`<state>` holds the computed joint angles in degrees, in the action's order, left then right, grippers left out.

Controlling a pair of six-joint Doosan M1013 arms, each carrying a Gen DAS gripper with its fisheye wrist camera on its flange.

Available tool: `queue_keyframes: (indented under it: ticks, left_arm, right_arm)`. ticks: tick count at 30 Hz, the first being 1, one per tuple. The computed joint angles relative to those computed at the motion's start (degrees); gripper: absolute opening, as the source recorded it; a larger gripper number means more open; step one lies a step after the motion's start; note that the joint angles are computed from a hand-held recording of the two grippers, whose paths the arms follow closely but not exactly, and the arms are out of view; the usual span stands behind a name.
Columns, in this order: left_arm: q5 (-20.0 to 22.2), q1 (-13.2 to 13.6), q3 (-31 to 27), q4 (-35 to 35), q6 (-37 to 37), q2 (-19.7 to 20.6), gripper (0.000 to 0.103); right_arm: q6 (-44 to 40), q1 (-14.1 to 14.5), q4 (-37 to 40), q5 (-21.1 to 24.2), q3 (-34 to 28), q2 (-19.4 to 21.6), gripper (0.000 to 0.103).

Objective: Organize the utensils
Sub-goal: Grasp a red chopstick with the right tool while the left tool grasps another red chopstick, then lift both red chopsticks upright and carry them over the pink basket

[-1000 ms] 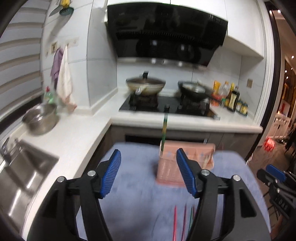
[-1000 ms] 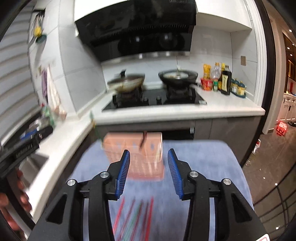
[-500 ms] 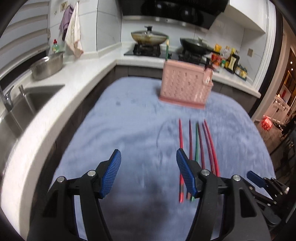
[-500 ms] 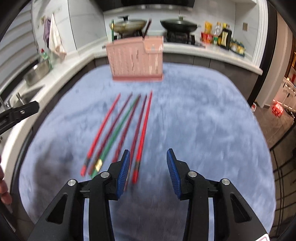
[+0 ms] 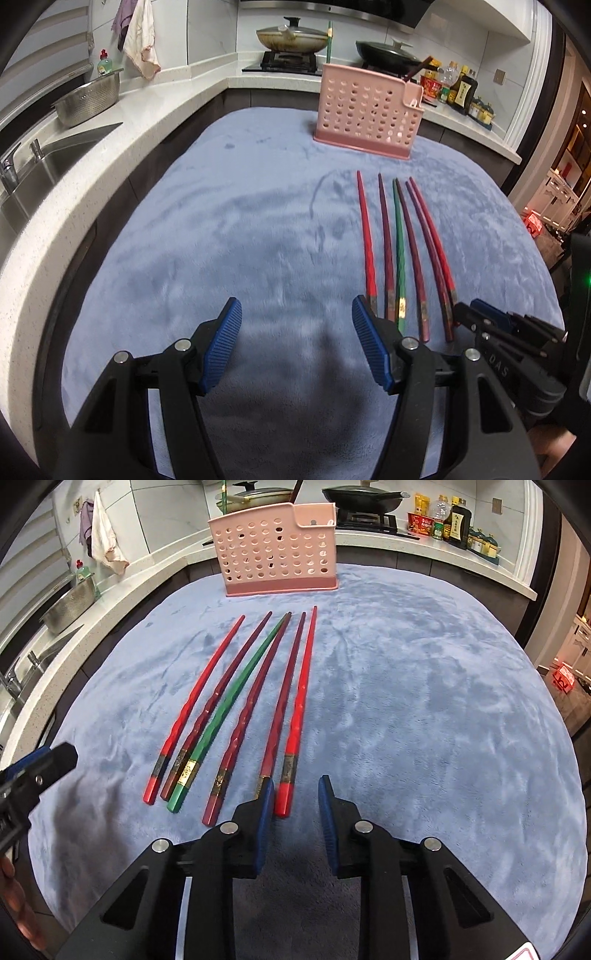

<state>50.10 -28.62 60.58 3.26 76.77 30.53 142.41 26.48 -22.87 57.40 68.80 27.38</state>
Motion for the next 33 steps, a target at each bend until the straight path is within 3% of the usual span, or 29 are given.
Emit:
queue_keyframes:
  ticks: [12, 16, 21, 33]
  left_arm:
    - [0.5, -0.1, 0.3, -5.4, 3.8, 0.4, 0.059]
    - [1.0, -0.4, -0.1, -7.7, 6.0, 0.9, 0.059]
    - [2.1, -0.9, -1.3, -7.5, 6.7, 2.2, 0.058]
    - [3.1, -1.3, -3.2, -5.1, 6.5, 4.4, 0.034]
  right_arm:
    - [0.9, -0.6, 0.9, 0.1, 0.1, 0.4, 0.018]
    - [0.2, -0.7, 0.9, 0.0, -0.3, 0.8, 0.007]
    - [0.7, -0.7, 0.9, 0.0, 0.1, 0.2, 0.007]
    - [1.0, -0.9, 1.9, -1.0, 2.1, -1.5, 0.007]
